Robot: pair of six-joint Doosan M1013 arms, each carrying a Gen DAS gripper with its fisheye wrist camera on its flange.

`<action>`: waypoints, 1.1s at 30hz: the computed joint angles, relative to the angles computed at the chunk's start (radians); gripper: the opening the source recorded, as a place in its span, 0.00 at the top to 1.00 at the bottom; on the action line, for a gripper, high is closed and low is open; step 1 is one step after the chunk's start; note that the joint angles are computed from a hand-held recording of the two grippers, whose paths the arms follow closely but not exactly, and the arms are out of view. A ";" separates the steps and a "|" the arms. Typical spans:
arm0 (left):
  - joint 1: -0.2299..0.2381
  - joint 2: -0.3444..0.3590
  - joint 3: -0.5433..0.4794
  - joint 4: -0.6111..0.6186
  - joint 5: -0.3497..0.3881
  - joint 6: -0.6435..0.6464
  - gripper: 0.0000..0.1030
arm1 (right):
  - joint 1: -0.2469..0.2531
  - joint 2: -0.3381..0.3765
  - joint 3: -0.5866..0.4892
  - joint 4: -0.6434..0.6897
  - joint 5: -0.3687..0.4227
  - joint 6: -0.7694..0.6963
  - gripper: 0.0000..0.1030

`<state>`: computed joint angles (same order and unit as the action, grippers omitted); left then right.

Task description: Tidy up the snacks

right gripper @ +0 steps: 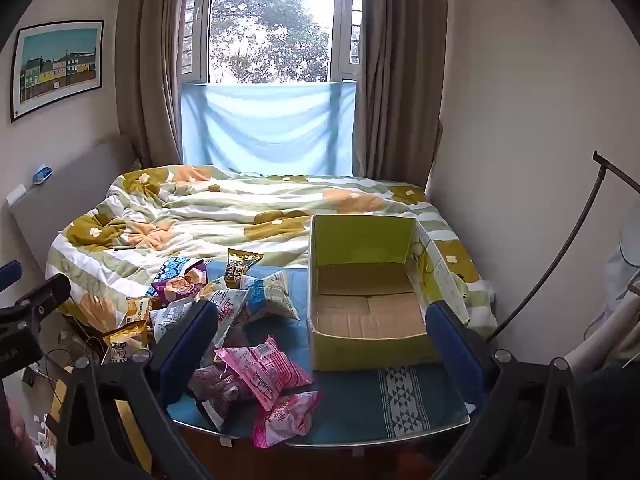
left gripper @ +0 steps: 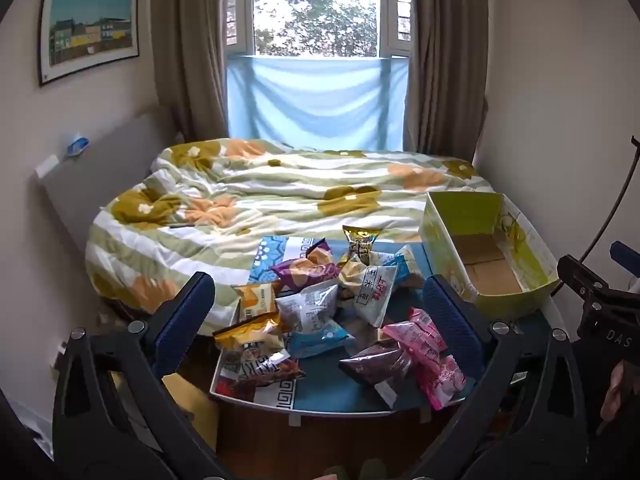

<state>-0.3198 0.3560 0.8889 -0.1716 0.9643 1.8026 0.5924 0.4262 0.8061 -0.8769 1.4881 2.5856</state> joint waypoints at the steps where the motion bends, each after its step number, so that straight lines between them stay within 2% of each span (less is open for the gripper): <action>1: -0.001 0.003 -0.005 0.001 0.004 0.001 0.01 | 0.000 0.000 0.000 -0.001 -0.001 0.004 0.00; 3: 0.002 0.008 -0.009 -0.013 -0.004 0.000 0.00 | 0.001 0.000 0.001 -0.003 -0.003 0.013 0.00; 4: 0.007 -0.008 0.021 -0.029 -0.040 0.009 0.00 | 0.002 0.001 0.000 -0.005 -0.001 0.017 0.00; 33: 0.009 0.005 0.018 -0.035 -0.043 0.033 0.00 | -0.006 0.019 -0.016 0.022 0.016 0.019 0.00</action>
